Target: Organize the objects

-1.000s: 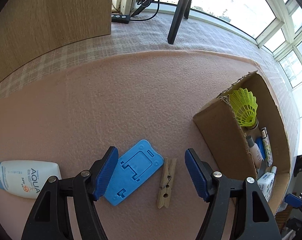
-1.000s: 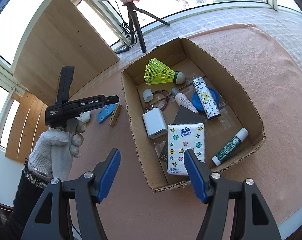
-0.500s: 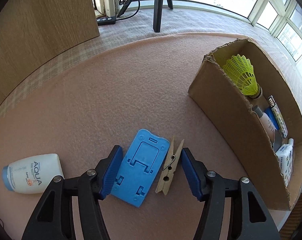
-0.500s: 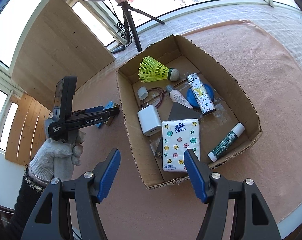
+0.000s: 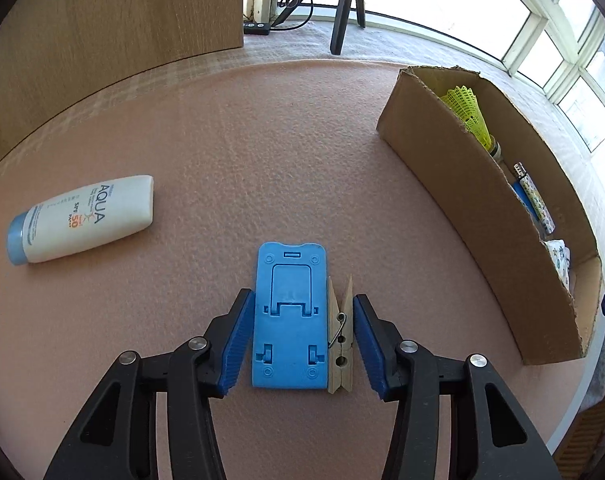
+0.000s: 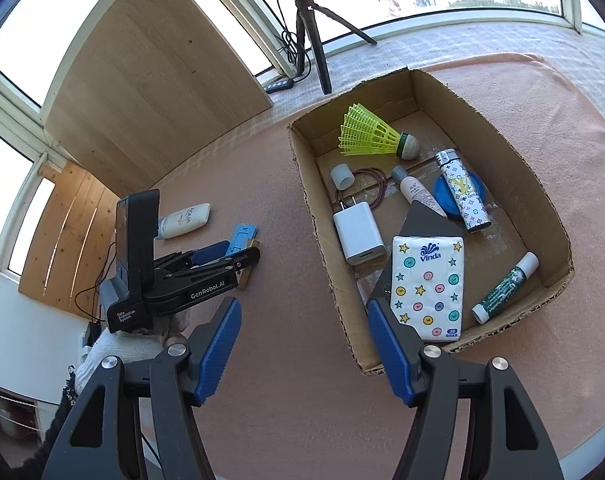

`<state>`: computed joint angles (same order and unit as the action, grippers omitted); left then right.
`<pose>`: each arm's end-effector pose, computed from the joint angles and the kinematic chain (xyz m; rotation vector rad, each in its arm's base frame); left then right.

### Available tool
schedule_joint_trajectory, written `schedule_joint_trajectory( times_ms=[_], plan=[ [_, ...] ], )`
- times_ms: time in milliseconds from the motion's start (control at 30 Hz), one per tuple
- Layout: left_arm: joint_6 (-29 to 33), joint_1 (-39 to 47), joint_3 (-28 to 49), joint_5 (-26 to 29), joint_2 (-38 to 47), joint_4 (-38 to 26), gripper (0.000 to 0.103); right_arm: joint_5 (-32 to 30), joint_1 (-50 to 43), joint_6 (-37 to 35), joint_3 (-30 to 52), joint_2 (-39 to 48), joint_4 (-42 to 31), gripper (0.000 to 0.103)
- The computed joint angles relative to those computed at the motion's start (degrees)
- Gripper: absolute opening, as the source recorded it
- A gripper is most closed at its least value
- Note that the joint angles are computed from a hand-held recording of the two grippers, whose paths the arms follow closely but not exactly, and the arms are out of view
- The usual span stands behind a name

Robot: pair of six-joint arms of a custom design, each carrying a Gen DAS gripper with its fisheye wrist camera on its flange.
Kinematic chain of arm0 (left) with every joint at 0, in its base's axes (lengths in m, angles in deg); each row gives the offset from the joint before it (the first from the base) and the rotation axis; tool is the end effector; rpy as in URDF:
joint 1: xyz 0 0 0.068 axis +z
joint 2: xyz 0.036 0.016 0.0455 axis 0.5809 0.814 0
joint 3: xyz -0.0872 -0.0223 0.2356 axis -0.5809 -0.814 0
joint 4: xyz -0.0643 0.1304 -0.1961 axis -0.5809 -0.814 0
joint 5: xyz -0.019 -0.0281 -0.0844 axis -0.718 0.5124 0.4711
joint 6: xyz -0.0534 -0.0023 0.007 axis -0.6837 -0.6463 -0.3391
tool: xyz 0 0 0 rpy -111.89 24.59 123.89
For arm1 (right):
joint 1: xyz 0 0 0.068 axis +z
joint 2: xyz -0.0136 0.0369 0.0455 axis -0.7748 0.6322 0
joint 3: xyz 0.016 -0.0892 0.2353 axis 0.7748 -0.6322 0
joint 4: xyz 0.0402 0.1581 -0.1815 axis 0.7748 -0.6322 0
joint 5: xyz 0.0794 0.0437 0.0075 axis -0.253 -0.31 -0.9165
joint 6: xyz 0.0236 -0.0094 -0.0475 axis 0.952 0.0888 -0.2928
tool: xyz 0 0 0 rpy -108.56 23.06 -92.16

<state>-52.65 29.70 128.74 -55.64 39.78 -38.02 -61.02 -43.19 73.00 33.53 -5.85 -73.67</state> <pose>0.3596 -0.0439 0.0997 0.2822 2.7190 -0.2918 0.2207 0.0405 0.2038 0.2496 2.6123 0.6051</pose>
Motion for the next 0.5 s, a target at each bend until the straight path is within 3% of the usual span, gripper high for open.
schedule_joint_trajectory(
  times_ms=[300,500],
  plan=[
    [-3.6,0.95,-23.94,-1.02,-16.86,8.12,0.052,1.72,7.38,1.05,0.91,0.62,0.62,0.062],
    [-4.14,1.88,-31.38,-0.86,-24.0,7.87,0.053,2.73,12.29,3.05,-0.3,0.37,1.89,0.062]
  ],
)
